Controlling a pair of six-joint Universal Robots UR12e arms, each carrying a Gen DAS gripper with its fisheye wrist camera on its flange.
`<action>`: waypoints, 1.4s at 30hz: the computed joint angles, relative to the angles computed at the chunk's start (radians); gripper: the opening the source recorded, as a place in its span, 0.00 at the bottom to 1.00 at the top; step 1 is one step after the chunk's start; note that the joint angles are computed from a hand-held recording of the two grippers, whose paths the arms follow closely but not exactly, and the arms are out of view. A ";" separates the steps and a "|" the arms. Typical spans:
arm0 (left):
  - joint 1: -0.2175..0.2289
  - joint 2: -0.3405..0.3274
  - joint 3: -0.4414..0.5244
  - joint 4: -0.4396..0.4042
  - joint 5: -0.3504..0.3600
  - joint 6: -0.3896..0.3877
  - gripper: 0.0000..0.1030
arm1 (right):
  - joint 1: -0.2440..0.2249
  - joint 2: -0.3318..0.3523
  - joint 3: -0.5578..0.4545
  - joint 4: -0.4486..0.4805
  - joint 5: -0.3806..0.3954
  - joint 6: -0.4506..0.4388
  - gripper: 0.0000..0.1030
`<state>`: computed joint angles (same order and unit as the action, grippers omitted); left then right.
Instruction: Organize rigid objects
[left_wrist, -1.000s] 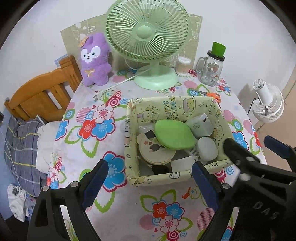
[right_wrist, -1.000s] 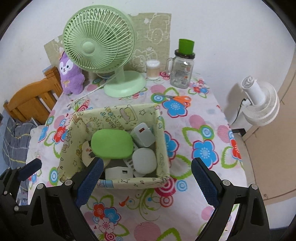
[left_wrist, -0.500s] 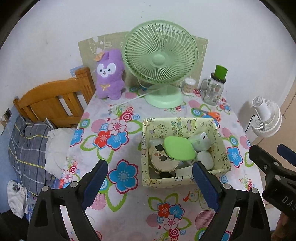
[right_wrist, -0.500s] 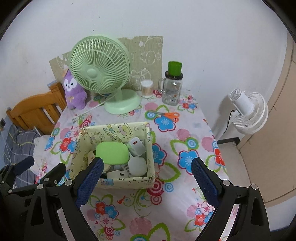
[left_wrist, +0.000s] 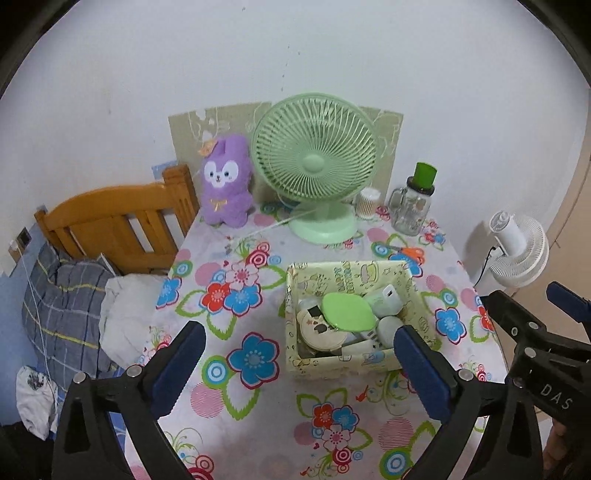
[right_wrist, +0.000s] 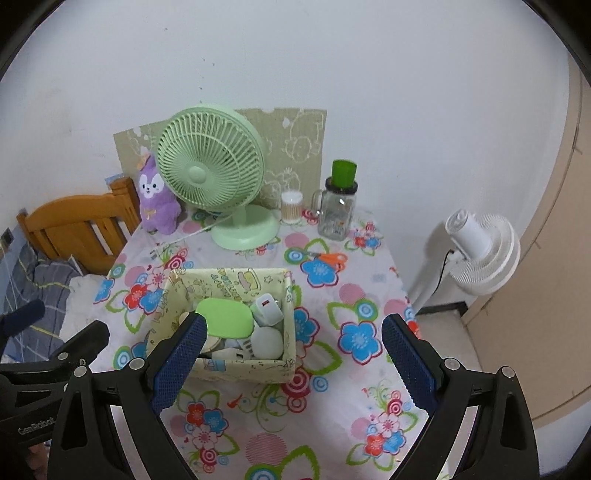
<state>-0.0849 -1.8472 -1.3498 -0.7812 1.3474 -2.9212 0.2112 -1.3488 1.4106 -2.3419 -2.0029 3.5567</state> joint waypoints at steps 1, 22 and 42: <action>0.000 0.004 -0.002 0.003 -0.002 0.000 1.00 | 0.001 -0.003 0.002 -0.006 -0.002 -0.002 0.94; 0.012 0.088 -0.063 0.078 -0.035 -0.019 1.00 | 0.026 -0.064 0.039 -0.060 -0.031 0.010 0.94; 0.028 0.136 -0.097 0.116 -0.081 -0.033 1.00 | 0.055 -0.102 0.058 -0.080 -0.097 0.013 0.94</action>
